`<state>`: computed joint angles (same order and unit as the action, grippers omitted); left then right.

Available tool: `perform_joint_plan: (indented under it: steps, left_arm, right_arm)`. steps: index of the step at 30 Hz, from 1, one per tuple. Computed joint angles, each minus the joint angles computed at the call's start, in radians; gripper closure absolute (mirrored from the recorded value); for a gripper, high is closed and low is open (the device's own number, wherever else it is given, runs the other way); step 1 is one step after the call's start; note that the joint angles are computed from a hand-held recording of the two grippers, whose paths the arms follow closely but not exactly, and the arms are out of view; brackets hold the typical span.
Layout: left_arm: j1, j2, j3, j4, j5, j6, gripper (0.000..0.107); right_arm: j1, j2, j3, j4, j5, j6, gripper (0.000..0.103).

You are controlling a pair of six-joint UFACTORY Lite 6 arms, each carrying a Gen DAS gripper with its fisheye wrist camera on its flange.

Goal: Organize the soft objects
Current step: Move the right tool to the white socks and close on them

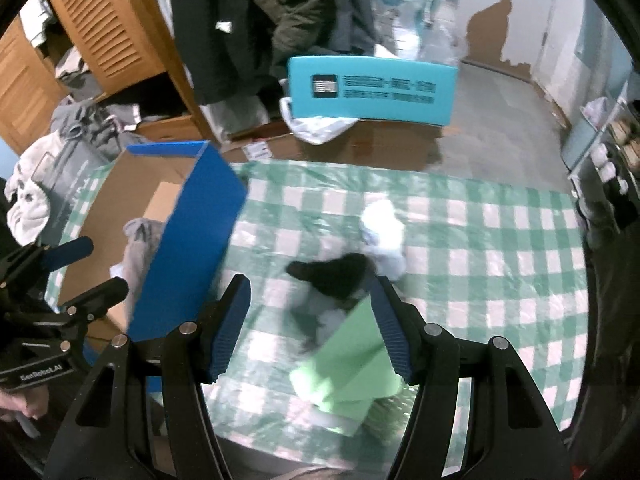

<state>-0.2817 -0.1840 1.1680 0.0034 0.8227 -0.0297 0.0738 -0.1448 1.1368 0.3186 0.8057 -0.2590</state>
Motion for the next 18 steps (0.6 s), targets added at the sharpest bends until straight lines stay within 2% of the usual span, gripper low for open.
perform_joint_plan:
  steps: [3,12,18]
  left_arm:
    - [-0.051,0.014,0.01,0.036,0.001,-0.045,0.034]
    - [-0.18,0.088,0.037,0.138,-0.014,-0.159,0.034]
    - [-0.215,0.157,0.07,0.132,-0.036,-0.171,0.034]
  right_arm:
    - [-0.058,-0.024,-0.03,0.019,0.004,-0.051,0.035]
    - [-0.194,-0.038,-0.076,0.084,0.018,-0.18,0.035]
    - [-0.257,-0.012,-0.081,0.116,0.02,-0.245,0.035]
